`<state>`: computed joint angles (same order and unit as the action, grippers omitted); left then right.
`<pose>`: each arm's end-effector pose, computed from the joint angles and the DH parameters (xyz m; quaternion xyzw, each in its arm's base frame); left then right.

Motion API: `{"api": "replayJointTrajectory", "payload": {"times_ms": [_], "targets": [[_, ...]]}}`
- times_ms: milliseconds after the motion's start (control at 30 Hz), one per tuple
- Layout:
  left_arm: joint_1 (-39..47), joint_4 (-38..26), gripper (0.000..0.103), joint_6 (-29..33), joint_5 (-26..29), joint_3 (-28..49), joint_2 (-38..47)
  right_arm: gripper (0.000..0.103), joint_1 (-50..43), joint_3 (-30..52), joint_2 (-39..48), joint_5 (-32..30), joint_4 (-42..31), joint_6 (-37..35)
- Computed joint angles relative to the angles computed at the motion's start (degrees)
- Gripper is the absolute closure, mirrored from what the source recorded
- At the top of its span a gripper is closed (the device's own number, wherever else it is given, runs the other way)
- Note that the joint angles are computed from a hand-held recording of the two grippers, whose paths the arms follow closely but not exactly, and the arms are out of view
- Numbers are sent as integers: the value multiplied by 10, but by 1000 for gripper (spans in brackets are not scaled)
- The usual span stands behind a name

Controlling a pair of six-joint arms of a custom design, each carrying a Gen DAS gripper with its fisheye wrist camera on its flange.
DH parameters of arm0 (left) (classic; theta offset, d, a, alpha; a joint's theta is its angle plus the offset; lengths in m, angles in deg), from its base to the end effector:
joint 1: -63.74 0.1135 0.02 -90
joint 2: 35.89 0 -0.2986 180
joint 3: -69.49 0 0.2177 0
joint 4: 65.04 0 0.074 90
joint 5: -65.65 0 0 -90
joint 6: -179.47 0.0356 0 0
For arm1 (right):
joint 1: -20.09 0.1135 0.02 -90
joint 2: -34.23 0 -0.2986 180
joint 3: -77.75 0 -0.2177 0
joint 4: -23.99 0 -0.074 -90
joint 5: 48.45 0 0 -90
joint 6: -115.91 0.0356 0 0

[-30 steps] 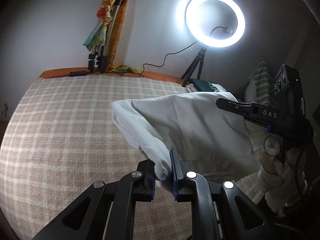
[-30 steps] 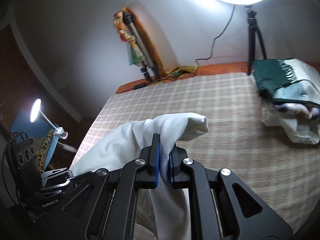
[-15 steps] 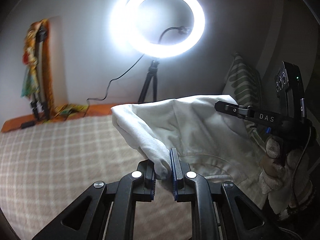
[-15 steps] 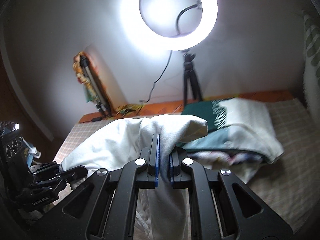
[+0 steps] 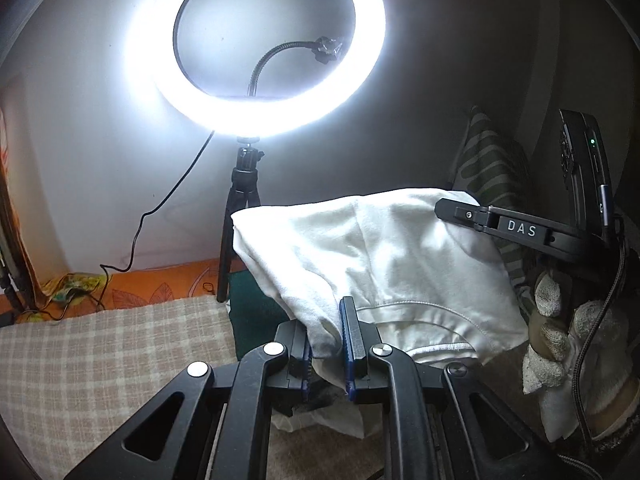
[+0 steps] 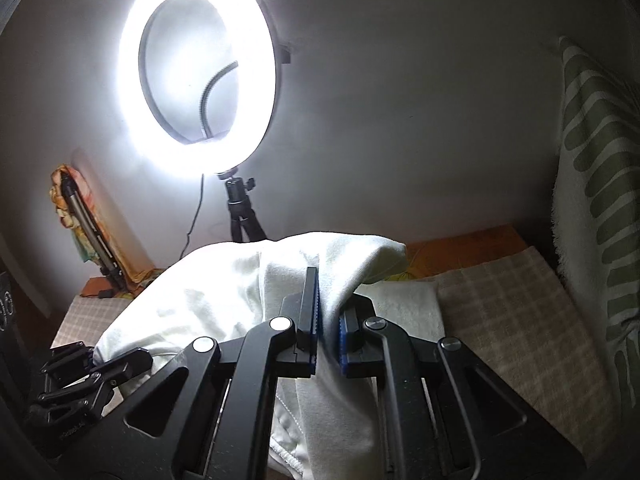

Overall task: Fold small clothes
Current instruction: 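Carry the lifted shirt bundle with both grippers toward the clothes stack, then lower the bundle onto the clothes stack and open both grippers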

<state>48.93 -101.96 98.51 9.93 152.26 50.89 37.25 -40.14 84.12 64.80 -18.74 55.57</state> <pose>0.2835 -0.0957 0.3287 0.2994 0.8253 -0.2877 0.3828 0.1306 0.0256 0.3338 0.1920 0.8345 0.0325 0.5155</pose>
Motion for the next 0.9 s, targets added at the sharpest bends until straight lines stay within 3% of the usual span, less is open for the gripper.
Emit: {"api": "replayJointTrajectory", "payload": {"times_ms": [200, 433, 467, 567, 600, 667, 900], "targets": [[-41, 61, 93, -11, -53, -25, 43, 95, -146, -63, 70, -118, 128, -70], [-57, 74, 88, 25, -79, -57, 53, 94, -157, -77, 168, -89, 162, -97], [-56, 68, 80, 27, -78, -56, 54, 89, -151, -76, 175, -71, 157, -98], [-57, 72, 63, 35, -85, -69, 39, 40, -135, -73, 186, -17, 140, -93], [-57, 67, 60, 39, -88, -69, 33, 37, -129, -76, 182, -1, 140, -89], [-53, 62, 39, 47, -86, -74, 19, 37, -128, -80, 168, 3, 135, -81], [-35, 41, 23, 71, -73, -82, -28, 31, -119, -59, 117, 7, 74, -63]]}}
